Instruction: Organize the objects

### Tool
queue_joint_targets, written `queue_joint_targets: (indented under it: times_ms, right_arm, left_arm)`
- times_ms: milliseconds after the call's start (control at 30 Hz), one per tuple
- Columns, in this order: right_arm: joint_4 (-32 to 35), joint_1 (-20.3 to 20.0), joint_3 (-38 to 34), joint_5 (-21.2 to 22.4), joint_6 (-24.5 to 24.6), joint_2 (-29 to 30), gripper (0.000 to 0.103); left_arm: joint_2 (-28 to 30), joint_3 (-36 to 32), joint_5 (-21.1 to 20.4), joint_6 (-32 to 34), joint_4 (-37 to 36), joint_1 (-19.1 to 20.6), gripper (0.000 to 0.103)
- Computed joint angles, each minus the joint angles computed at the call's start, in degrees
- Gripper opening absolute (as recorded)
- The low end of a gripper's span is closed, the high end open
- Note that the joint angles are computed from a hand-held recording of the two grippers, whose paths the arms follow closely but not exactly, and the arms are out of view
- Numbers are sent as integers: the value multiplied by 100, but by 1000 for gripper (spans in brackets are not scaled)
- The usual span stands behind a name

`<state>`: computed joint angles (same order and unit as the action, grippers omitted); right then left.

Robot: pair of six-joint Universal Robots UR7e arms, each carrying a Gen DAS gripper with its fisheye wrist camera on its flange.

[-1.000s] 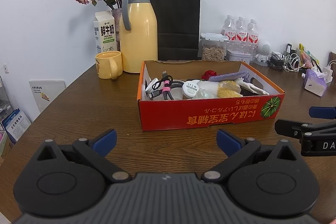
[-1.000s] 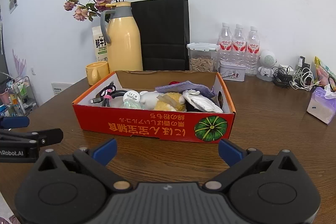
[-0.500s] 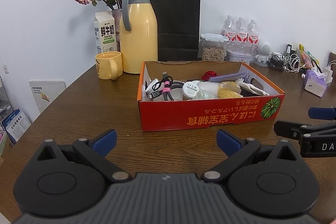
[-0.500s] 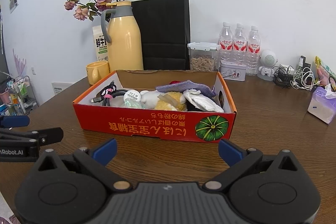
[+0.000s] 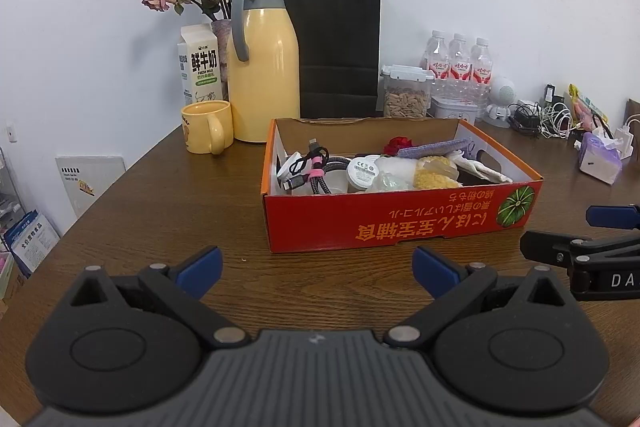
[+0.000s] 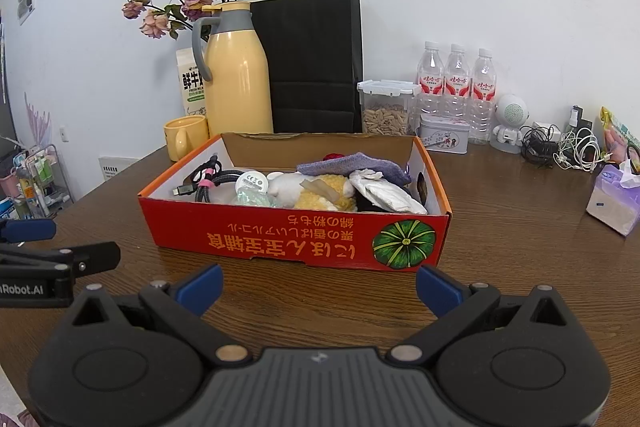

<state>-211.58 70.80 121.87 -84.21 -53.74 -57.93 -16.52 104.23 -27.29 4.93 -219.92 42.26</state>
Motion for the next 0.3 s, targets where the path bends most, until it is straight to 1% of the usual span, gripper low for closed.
queue_joint_targets:
  times_ms: [300]
  right_arm:
    - [1, -1, -4, -1, -2, 2, 103]
  left_arm:
    - [1, 26, -12, -37, -27, -2, 103]
